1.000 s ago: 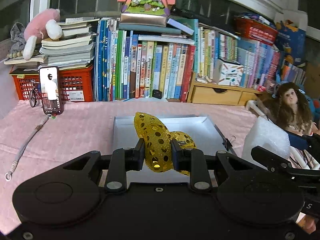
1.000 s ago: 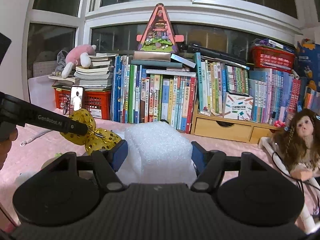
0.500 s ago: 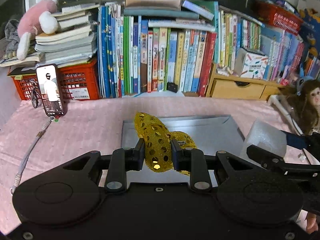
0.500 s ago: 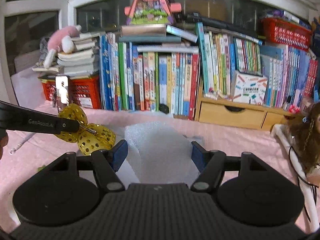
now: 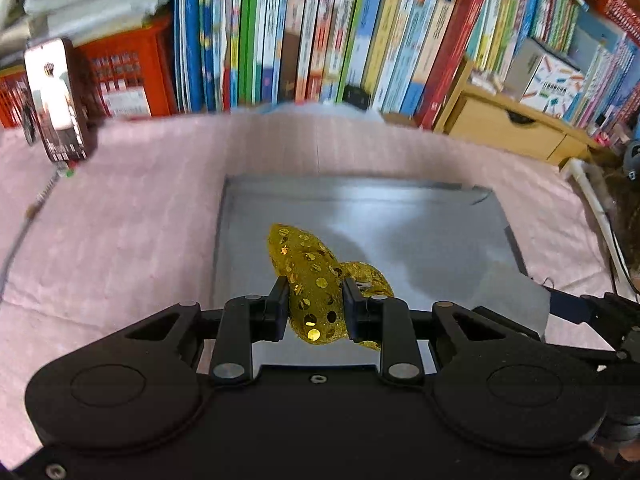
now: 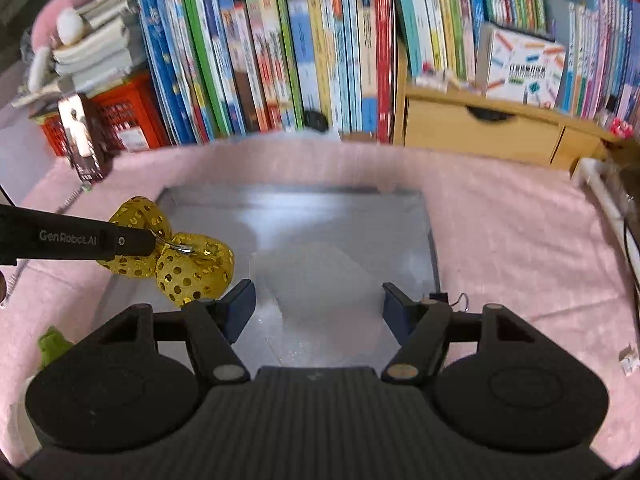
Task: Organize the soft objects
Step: 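Carry the gold bow with the left gripper over the white tray, then open the left gripper to drop the gold bow into the tray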
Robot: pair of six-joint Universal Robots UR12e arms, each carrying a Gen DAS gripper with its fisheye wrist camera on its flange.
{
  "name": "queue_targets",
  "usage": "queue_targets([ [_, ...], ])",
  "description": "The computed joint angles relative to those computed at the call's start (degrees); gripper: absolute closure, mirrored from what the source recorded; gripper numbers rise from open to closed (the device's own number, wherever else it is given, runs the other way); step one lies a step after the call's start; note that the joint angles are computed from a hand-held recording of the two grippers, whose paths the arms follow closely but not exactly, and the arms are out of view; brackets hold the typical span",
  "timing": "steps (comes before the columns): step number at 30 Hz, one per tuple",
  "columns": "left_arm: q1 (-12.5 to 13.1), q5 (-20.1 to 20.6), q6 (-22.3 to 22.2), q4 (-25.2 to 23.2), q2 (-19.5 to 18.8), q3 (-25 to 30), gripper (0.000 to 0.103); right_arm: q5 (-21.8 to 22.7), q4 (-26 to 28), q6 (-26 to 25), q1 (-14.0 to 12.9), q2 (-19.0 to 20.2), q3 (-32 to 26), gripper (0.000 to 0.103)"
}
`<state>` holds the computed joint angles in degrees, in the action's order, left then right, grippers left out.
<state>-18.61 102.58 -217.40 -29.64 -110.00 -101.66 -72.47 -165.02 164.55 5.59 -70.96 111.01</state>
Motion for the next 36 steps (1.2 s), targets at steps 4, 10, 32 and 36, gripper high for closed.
queue_targets([
  [4,0.60,-2.93,-0.07,-0.82,-0.62,-0.18,0.077,-1.77,3.43,-0.70,0.59,0.72,-1.07,0.032],
  [10,0.96,-4.65,-0.27,-1.52,-0.95,-0.48,0.075,-3.64,5.96,-2.68,1.25,1.46,-1.86,0.032],
  [32,-0.79,-0.67,0.87,1.66,1.91,-3.13,0.041,-2.71,3.44,-2.54,0.78,-0.86,0.13,0.015],
  [36,-1.87,2.12,2.10,4.20,3.58,-4.84,0.032,-0.82,0.56,-2.73,0.04,-2.56,2.13,0.014],
])
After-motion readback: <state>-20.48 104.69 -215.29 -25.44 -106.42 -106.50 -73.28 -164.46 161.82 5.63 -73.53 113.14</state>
